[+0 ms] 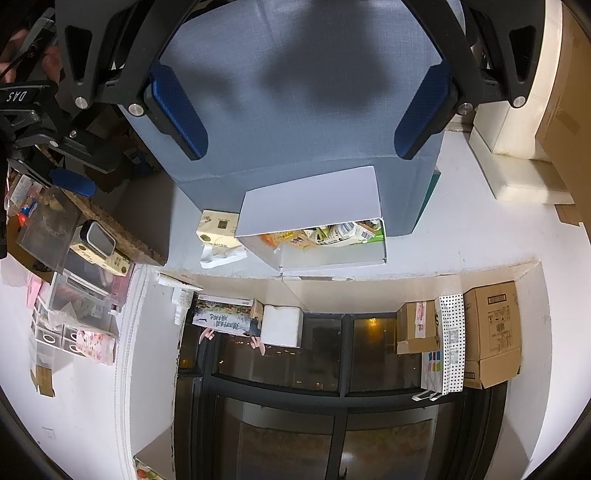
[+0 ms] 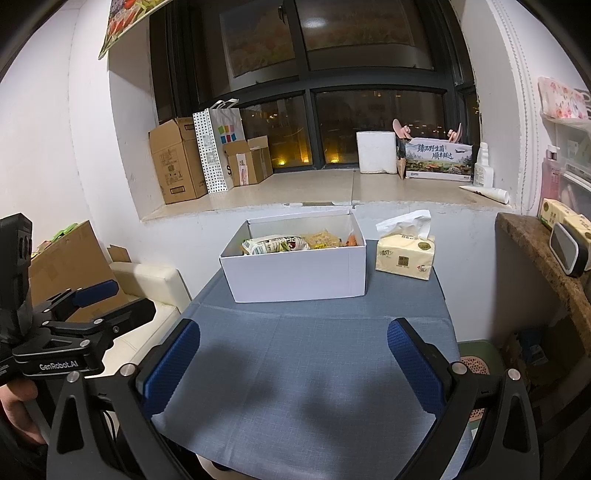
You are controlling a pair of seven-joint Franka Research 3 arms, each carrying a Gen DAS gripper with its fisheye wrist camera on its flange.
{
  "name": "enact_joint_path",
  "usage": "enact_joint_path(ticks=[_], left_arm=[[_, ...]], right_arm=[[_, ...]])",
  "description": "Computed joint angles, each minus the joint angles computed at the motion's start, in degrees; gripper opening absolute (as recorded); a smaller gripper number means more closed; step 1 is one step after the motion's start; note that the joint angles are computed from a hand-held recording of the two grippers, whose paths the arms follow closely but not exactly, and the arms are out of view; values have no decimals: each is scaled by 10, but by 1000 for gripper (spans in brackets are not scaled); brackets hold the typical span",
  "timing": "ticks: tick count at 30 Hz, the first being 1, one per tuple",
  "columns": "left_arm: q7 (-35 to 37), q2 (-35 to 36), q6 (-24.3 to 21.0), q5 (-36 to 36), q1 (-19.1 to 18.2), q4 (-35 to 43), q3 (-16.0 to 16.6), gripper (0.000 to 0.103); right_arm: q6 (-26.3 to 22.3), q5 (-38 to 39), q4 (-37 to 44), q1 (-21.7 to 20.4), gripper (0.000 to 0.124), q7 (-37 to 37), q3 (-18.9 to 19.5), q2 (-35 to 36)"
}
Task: Organize snacks
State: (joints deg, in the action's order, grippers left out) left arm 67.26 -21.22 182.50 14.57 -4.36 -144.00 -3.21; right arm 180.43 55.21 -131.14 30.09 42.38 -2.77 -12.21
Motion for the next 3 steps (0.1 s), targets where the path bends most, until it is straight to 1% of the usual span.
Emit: enact_joint_path(ticks=[3], left_arm=[[-2,0,2,-5,-4,-1,6,103]], right_arm=[[1,0,0,0,103,1,-1,0]])
